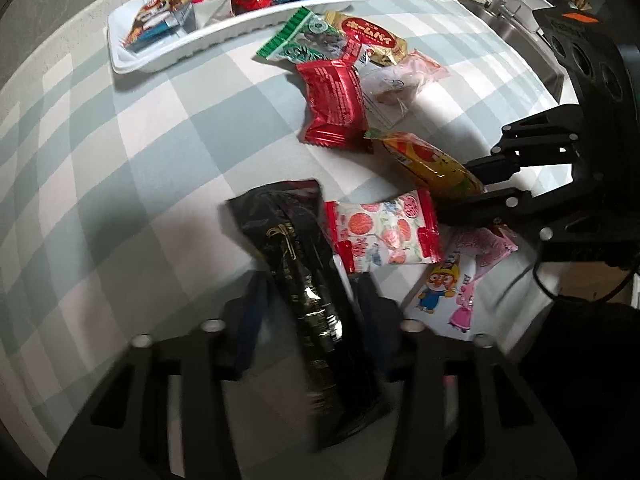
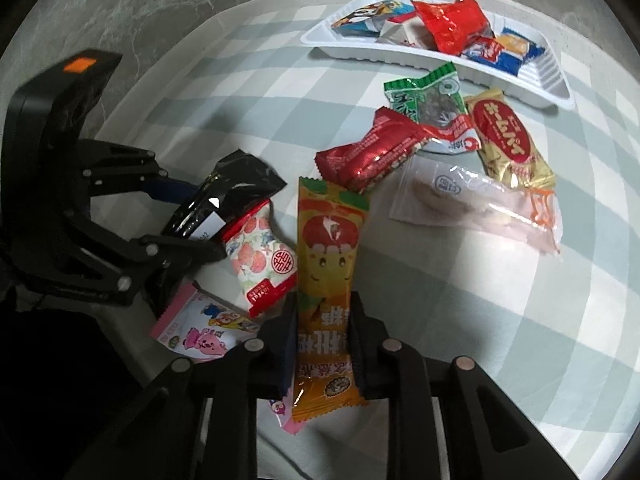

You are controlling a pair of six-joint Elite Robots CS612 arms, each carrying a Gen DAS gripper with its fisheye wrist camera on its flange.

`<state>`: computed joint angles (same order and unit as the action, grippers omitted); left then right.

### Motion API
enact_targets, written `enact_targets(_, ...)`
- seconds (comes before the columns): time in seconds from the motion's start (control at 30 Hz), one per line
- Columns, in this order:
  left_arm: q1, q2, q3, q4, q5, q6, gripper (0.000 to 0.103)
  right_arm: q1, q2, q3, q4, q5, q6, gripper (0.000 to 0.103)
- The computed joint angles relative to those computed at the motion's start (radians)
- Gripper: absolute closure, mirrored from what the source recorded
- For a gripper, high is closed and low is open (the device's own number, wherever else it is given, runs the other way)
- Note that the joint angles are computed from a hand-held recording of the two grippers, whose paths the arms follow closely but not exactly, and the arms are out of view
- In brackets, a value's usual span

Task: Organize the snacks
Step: 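Grasp the black bar with the left tool while the right tool grasps the orange-yellow bar, then carry both bars toward the white tray and lower the orange-yellow bar in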

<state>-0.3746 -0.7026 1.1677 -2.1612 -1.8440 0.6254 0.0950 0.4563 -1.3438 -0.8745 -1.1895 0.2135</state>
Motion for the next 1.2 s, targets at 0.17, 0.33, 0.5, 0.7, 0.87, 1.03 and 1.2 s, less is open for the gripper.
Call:
enact_targets(0.17, 0.013, 0.014, -0.024, 0.022, -0.043, -0.022, 0.078, -0.023, 0.033, -0.043, -0.029, 0.096, 0.088, 0.080)
enact_targets(0.33, 0.026, 0.028, -0.055, 0.067, -0.090, -0.042, 0.078, -0.043, 0.064, -0.087, -0.061, 0.172, 0.166, 0.081)
enact_targets(0.5, 0.037, 0.037, -0.079, 0.094, -0.131, -0.056, 0.078, -0.062, 0.093, -0.123, -0.109, 0.243, 0.249, 0.081)
enact_targets(0.7, 0.052, 0.046, -0.110, 0.113, -0.175, -0.081, 0.078, -0.076, 0.116, -0.154, -0.175, 0.304, 0.336, 0.081)
enact_targets(0.87, 0.056, 0.066, -0.151, 0.116, -0.212, -0.116, 0.078, -0.089, 0.130, -0.164, -0.258, 0.341, 0.414, 0.081)
enact_targets(1.03, 0.060, 0.090, -0.205, 0.118, -0.231, -0.144, 0.078, -0.101, 0.130, -0.149, -0.337, 0.354, 0.461, 0.081)
enact_targets(1.2, 0.062, 0.125, -0.282, 0.119, -0.254, -0.180, 0.078, -0.113, 0.122, -0.118, -0.417, 0.352, 0.497, 0.081)
